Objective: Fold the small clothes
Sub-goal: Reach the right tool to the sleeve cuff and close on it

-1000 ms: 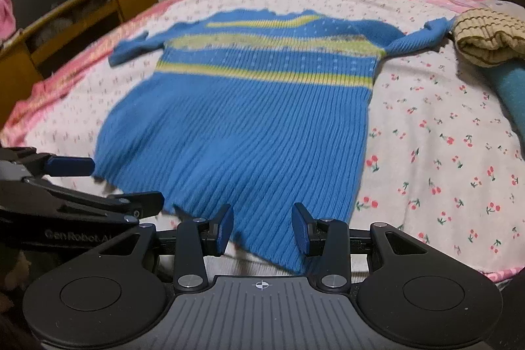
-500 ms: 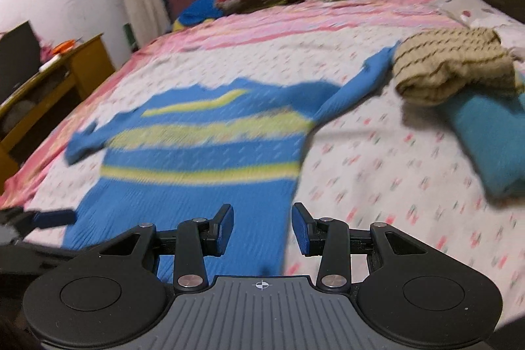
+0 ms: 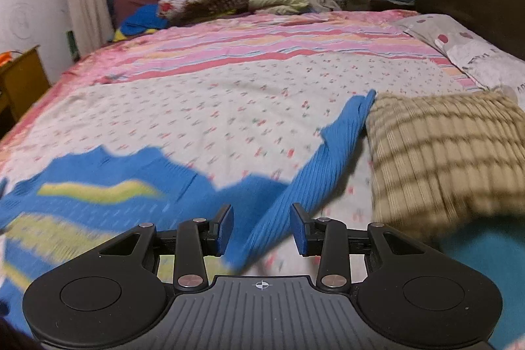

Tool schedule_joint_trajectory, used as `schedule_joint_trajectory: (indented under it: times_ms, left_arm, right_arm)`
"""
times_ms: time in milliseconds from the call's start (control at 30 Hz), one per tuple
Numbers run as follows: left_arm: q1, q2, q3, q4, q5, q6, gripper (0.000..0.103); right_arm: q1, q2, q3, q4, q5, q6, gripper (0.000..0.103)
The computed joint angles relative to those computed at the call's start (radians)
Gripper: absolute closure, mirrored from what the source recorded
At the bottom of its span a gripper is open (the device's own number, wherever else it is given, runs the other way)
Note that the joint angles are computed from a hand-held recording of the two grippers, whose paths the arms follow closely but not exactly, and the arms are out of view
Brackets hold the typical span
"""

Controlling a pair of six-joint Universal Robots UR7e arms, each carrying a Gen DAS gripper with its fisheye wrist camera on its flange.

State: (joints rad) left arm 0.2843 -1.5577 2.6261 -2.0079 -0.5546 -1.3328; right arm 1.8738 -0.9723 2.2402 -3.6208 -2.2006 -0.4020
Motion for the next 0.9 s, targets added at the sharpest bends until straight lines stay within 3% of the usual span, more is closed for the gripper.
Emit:
schedule_joint_trajectory:
  times_ms: [300, 400, 533, 700, 800, 900]
  left_arm:
    - [0.061, 0.032, 0.034, -0.187, 0.038, 0.096, 0.004]
    - [0.072, 0.026, 0.039, -0.212, 0.032, 0.113, 0.004]
    - [0.074, 0.001, 0.047, -0.213, 0.027, 0.114, 0.004]
    - [0.068, -0.031, 0.056, -0.208, 0.024, 0.11, 0.004]
    - [0.05, -0.063, 0.059, -0.176, 0.034, 0.091, 0.004]
    - [0.036, -0.103, 0.058, -0.129, 0.04, 0.059, 0.004]
  right_arm:
    - [-0.039, 0.19, -0.218, -0.093, -0.166, -0.117, 0.07]
    - [-0.053, 0.218, -0.267, -0.059, -0.215, -0.103, 0.07]
    - [-0.08, 0.208, -0.284, -0.006, -0.225, -0.004, 0.091]
    - [-0.086, 0.144, -0.257, 0.085, -0.162, 0.08, 0.096]
    - [-0.09, 0.05, -0.185, 0.118, 0.007, 0.163, 0.096]
    - [-0.069, -0.041, -0.111, 0.14, 0.2, 0.194, 0.096]
